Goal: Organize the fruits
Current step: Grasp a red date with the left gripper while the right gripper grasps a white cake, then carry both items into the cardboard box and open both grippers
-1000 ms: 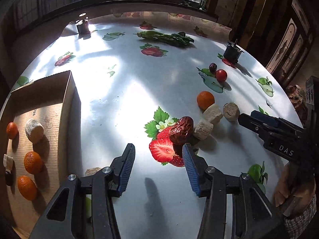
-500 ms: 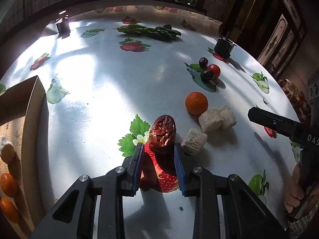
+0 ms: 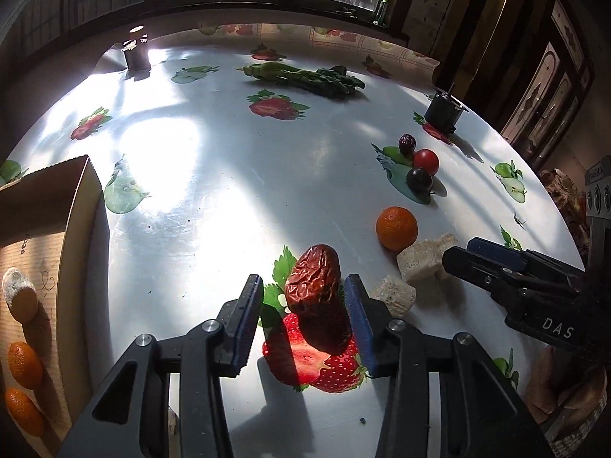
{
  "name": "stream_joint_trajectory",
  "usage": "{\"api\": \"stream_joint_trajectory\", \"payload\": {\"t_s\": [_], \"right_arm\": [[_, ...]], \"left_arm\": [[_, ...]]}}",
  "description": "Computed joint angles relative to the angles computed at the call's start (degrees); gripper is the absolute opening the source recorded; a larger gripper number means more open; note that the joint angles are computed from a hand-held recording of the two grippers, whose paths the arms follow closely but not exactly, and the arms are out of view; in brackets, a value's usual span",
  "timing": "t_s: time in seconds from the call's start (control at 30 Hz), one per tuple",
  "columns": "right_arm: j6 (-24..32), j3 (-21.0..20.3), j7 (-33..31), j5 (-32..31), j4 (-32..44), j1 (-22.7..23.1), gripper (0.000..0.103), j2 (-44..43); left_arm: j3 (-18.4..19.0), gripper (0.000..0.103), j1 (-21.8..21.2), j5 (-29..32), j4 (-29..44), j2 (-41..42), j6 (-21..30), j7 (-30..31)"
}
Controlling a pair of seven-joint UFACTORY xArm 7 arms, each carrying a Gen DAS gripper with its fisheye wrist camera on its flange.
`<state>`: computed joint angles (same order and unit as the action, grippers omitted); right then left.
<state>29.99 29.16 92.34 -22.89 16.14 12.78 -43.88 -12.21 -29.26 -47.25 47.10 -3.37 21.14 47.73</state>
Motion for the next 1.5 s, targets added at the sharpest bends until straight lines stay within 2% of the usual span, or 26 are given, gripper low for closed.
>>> {"api": "stream_joint_trajectory", "payload": {"t_s": [0.17, 0.23, 0.27, 0.3, 0.43, 0.53, 0.63, 0.73, 0.8, 0.87, 1.13, 1.23, 1.37, 1.5], "right_arm": [[-1.0, 0.9, 0.6, -1.4, 0.1, -1.0, 0.058, 0.5], [-3.2, 0.4, 1.0, -1.4, -0.9, -0.8, 0.047, -0.1], [-5.1, -0.4, 1.0, -1.1, -1.9, -0.6, 0.041, -0.8], [-6.7, -1.1, 1.0, -0.5, -3.0, -0.4, 0.034, -1.6], [-7.6, -1.8, 0.1, 2.0, -4.9, 0.5, 0.035, -3.7], [-4.0, 1.2, -0.3, 1.4, -2.5, -1.2, 0.035, -2.5], [-3.7, 1.7, -1.9, -0.2, -0.1, -2.7, 0.034, 1.5], [-2.6, 2.8, -1.3, -1.6, 1.2, -3.5, 0.034, 3.4], [-2.5, 2.9, -0.1, -2.3, 1.1, -3.5, 0.032, 3.3], [-3.0, 2.4, 1.0, -2.4, 0.3, -3.0, 0.03, 2.5], [-0.9, 3.5, 4.1, -3.0, 0.4, -2.0, 0.03, 0.4], [0.5, 3.4, 4.9, -2.5, 1.2, -0.8, 0.03, -0.5], [2.7, 4.6, 7.3, -0.9, 3.5, 1.5, 0.03, -3.5], [5.5, 7.5, 6.4, -2.2, 11.2, 0.5, 0.03, 0.3]], "left_arm": [[-0.6, 0.043, -0.1, -0.7, 1.1, 1.6, 0.5, 1.1], [-1.2, 0.041, -0.4, -0.8, 0.2, 1.2, -1.0, 2.7], [-1.2, 0.037, -0.6, -1.3, -0.1, 1.0, -1.3, 3.7], [-1.1, 0.028, -0.7, -1.7, -0.3, 0.9, -1.3, 4.2], [-0.6, 0.028, -0.5, -4.6, 0.1, 0.9, 0.0, 6.0], [-0.9, 0.028, -0.6, -5.4, -0.1, 1.0, -1.2, 6.8], [-1.1, 0.037, -1.0, -7.8, 0.0, 1.2, -1.6, 9.2], [-1.2, 0.036, -1.1, -8.1, -0.2, 1.1, -2.1, 9.7], [-0.7, 0.029, -0.8, -10.0, 0.4, 1.2, 0.1, 10.9], [-0.5, 0.028, -0.3, -11.8, 0.8, 1.3, 1.5, 11.3], [-0.5, 0.028, 0.0, -15.1, -0.4, -0.2, -0.1, 12.3], [0.7, 0.028, 0.5, -16.7, -0.9, -2.2, 2.0, 13.2], [4.3, 0.029, 1.7, -21.0, -4.4, -9.6, 6.5, 16.1], [8.9, 0.029, 4.7, -18.0, -7.4, -16.4, 10.9, 13.9]]}}
